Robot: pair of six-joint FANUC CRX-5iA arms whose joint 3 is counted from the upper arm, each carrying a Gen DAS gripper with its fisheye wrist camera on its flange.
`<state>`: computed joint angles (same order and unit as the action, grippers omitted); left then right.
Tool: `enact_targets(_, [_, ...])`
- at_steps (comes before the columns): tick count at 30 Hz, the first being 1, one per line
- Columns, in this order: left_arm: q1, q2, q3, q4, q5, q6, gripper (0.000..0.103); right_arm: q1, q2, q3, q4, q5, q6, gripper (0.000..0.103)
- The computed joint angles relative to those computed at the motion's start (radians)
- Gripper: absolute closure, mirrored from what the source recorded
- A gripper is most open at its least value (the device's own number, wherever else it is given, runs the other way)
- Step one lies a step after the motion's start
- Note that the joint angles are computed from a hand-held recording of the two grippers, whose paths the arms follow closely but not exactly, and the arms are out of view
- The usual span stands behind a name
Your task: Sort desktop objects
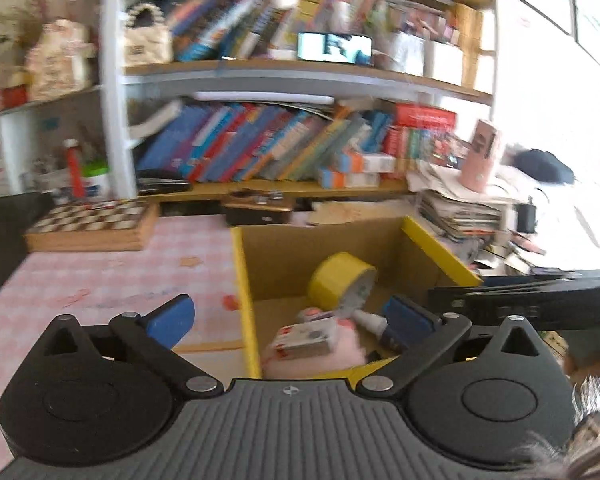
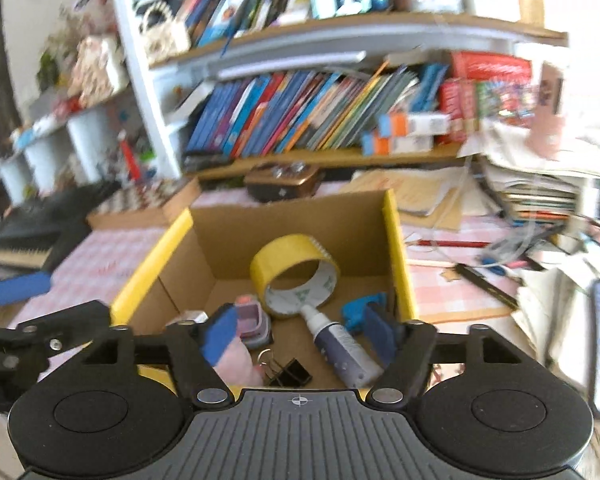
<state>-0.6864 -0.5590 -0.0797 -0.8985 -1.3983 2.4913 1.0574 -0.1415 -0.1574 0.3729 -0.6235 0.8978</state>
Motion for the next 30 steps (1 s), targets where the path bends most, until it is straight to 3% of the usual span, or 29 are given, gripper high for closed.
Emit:
enact_targets(3, [-0.146, 0.013, 0.025, -0.11, -0.162, 0.096, 0.0, 0.039, -0.046, -0.073, 0.109, -0.003, -0.134, 0.021])
enact_targets(6, [-0.267, 0.005, 0.018, -0.183, -0.279, 0.159, 0.0, 0.071, -0.074, -0.106, 0.137, -0.029, -0.16, 0.02])
enact_targets(13, [-0.436, 0.016, 0.023, -0.265, -0.486, 0.215, 0.0, 0.145, -0.12, -0.158, 0.206, -0.102, -0.227, 0.016])
enact_targets(20, [-0.544, 0.016, 0.033, -0.291, -0.592, 0.249, 0.0, 0.223, -0.166, -0.21, 0.301, -0.173, -0.341, 0.007])
enact_targets(30, [-0.64, 0.004, 0.034, -0.305, -0.74, 0.284, 0.0, 0.302, -0.164, -0.205, 0.328, -0.223, -0.376, 0.005])
